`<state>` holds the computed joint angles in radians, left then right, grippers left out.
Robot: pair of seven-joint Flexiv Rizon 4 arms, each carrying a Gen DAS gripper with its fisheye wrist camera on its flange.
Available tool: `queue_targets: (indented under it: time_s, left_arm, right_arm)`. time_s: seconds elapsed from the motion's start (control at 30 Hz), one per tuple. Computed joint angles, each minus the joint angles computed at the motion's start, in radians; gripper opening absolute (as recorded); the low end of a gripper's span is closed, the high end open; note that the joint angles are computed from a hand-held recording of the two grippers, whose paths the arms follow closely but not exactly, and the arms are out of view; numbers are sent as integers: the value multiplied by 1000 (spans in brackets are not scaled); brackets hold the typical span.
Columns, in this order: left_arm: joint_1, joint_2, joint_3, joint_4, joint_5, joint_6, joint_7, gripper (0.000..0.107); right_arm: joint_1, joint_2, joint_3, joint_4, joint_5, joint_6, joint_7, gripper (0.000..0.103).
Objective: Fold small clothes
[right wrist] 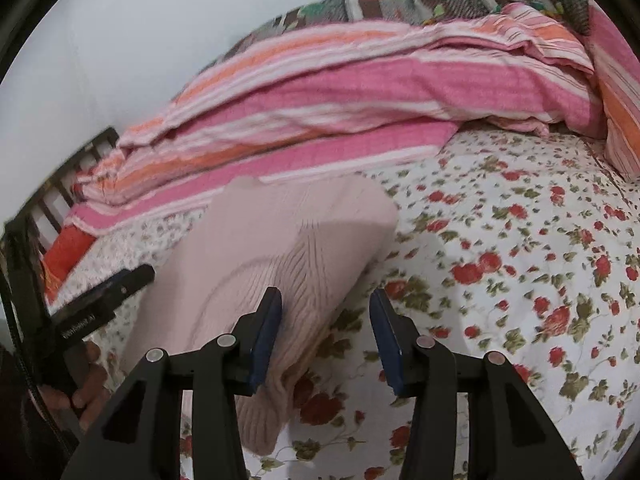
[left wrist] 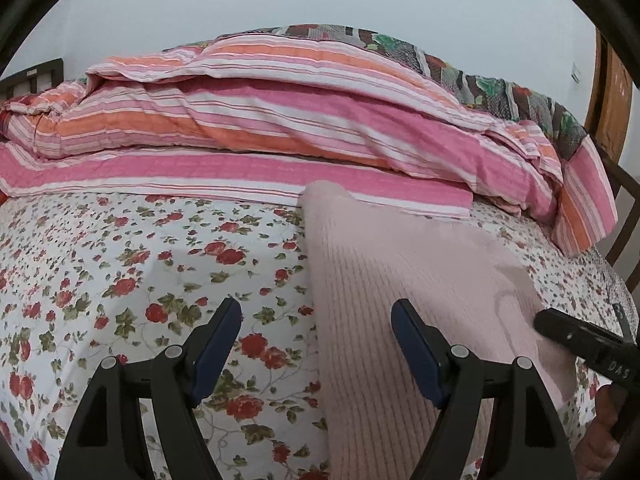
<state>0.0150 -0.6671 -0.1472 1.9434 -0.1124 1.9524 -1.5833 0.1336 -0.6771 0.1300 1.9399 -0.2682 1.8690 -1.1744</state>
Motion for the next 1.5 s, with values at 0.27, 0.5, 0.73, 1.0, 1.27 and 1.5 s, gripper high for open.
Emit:
queue_targets:
  time_s: [0.27,0.5,0.73,1.0,1.27,1.5]
  left_arm:
    - [-28,-3,24,-8,-21,-28,26,77]
    - [-5,-2,0,-6,0,-28,32,76]
    - [16,-2,-20,-5,9,-37,26,76]
    - [1,7,-2,-1,3,-42,41,76]
    - [47,28,-45,28,36,-45,50,76]
    - [98,46,-99,36,44,-103,47,76]
  right_arm:
    - [53,19,-55,15,40,15,-19,42]
    - [56,23,-61,9,46,-3,-14,42]
    - [49,26,-56,10,50,-5,-20,42]
    - [104,35,-108,21,75,1,-30,42]
    - [193,53,-194,37,112,-20,-75,42]
    - [203,89,-194,70,120,-63,-68,42]
